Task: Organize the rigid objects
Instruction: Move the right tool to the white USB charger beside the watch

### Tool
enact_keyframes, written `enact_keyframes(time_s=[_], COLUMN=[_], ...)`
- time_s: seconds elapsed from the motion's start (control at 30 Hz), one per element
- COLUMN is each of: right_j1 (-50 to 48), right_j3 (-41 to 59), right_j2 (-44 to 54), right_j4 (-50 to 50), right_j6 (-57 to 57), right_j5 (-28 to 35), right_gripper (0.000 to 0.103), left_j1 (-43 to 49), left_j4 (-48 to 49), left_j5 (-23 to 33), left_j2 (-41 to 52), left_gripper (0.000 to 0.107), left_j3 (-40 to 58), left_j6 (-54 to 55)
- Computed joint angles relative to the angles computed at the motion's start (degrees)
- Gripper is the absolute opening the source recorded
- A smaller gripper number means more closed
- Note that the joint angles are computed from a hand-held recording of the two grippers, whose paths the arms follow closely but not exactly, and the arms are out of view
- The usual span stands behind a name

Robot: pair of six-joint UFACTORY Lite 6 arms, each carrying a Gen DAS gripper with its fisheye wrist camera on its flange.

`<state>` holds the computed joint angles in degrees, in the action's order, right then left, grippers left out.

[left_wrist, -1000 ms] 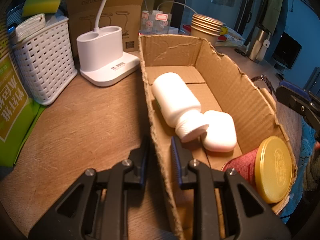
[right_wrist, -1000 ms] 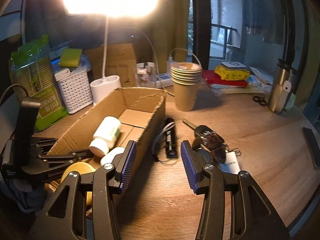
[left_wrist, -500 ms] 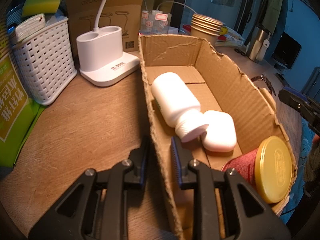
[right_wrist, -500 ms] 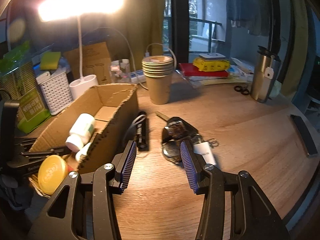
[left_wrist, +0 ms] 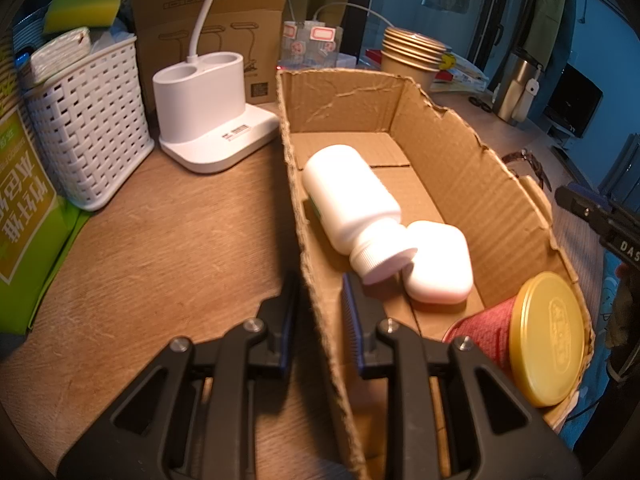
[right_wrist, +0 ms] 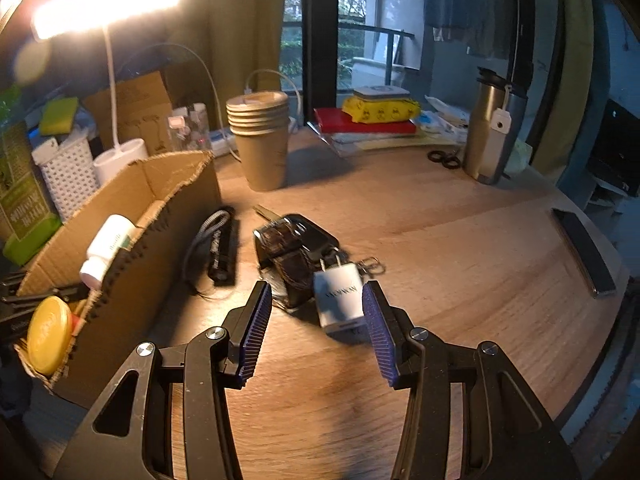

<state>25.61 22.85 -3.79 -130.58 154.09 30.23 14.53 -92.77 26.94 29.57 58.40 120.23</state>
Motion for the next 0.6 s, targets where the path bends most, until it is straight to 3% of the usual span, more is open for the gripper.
enact_keyframes(time_s=[0.17,0.27,0.6], right_j1=[-1.21,-1.5,-2.31], right_j3=[0.04,0.84,4.02], right_j2=[1.51,3.38,8.51], right_j4=[-1.69,-2.71,-1.59], right_j6=[1.39,2.27,1.03], right_j5=[-0.19,-0.41,0.44], right_gripper=[0.051,0.058,0.059], left_j1=[0.08,0.09,0.09], left_j4=[0.11,0.13,0.16], left_j5=[0.04,0.05,0.05], left_j2=[0.06,0.07,0.07], left_gripper=[0.024,0.024,0.024], left_j3=[0.08,0.09,0.1], left_j6=[-0.04,-0.06,-0.09])
